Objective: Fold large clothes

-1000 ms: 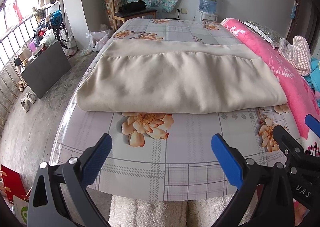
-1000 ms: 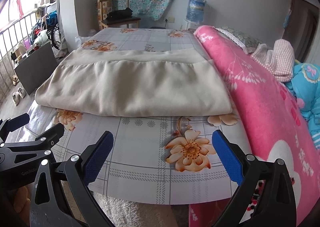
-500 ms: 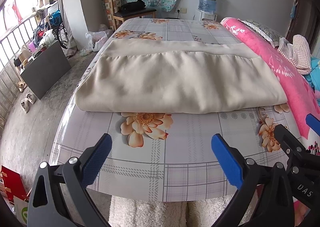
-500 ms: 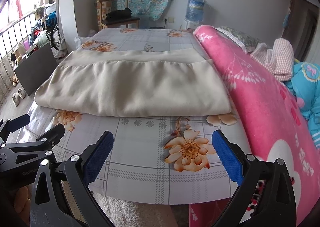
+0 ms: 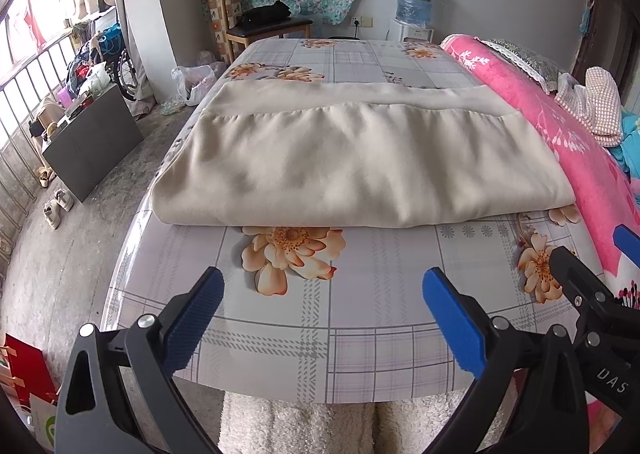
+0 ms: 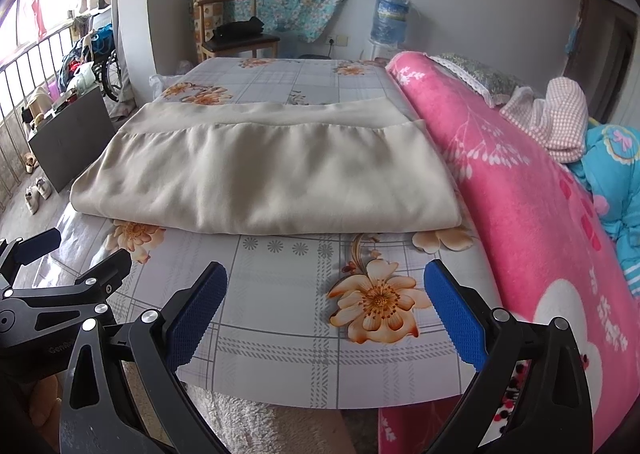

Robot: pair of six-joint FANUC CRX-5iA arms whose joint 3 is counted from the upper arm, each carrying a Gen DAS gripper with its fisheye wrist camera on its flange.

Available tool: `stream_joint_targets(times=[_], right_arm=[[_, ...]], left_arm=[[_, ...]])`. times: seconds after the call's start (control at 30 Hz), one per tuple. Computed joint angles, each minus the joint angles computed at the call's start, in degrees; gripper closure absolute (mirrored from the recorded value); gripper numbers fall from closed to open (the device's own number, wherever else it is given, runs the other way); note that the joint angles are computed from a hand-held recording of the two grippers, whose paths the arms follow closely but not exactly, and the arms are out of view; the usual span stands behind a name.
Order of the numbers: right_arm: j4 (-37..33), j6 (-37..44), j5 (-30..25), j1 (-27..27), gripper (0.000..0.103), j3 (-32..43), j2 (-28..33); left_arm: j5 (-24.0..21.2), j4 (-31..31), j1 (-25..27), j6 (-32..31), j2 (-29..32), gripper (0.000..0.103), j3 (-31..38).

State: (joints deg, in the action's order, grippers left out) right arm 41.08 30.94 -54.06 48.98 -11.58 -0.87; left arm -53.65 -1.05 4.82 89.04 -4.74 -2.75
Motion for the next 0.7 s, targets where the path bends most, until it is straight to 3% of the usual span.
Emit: stream_joint_targets(times=[0.7], right_arm=[[-0.1,0.2,-0.1,0.0,0.008,0.2,0.1]], left_arm=[[0.0,-0.4,0.0,0.0,-0.1,0.005,0.1]])
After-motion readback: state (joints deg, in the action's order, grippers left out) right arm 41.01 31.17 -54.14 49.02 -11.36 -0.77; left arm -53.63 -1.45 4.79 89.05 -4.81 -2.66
